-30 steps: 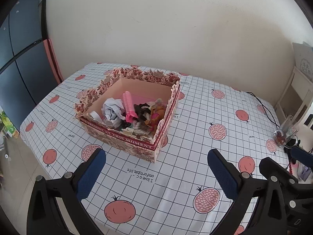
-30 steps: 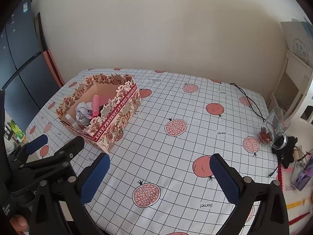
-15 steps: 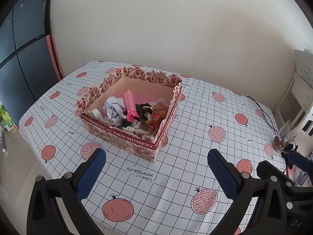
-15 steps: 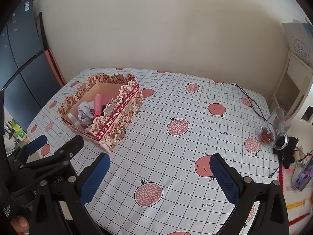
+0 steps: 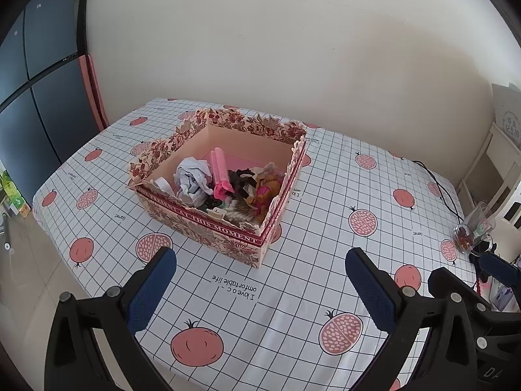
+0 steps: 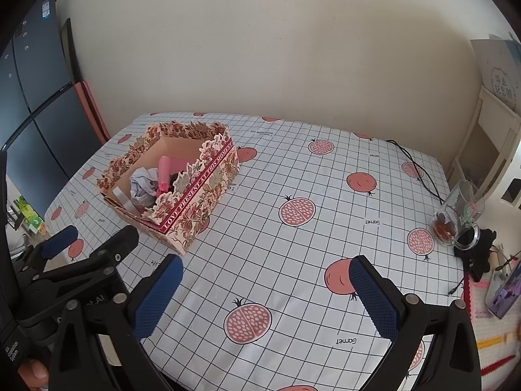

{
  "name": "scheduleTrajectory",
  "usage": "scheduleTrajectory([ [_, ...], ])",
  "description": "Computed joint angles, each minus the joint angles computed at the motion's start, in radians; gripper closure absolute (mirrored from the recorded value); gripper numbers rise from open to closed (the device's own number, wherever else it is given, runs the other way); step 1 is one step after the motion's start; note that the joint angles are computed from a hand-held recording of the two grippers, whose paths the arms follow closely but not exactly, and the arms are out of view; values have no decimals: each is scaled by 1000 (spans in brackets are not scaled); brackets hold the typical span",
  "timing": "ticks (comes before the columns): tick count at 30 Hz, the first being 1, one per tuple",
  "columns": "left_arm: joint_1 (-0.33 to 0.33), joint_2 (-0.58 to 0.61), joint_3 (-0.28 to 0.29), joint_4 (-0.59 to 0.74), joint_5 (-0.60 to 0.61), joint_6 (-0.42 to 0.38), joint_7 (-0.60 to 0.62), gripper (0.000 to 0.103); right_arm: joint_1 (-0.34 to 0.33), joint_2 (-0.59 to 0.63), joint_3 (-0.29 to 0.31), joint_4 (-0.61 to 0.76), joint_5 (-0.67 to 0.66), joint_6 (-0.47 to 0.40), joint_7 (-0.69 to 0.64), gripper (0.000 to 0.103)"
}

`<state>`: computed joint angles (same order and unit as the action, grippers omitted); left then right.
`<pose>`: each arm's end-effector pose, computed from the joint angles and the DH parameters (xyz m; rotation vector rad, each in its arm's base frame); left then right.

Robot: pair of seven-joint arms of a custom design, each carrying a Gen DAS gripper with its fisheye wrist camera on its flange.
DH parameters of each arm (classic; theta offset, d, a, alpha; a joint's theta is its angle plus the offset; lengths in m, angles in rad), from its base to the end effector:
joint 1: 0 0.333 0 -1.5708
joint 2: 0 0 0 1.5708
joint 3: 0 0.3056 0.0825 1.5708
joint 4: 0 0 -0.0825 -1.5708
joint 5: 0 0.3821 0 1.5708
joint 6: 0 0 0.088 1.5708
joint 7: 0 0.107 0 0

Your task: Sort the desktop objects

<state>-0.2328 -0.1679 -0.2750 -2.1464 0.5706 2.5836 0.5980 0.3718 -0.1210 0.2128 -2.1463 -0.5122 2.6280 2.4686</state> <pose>0.4701 -0.2805 0.5277 -1.8469 1.7451 -0.7298 0.4558 0.3202 0.5098 -1.8426 1.7248 -0.5603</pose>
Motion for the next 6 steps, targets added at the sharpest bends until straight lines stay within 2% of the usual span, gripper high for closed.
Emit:
scheduleTrajectory([
  [6, 0, 0, 1, 0, 0, -2, -5, 0, 2, 3, -1, 5, 2, -2, -4, 0],
])
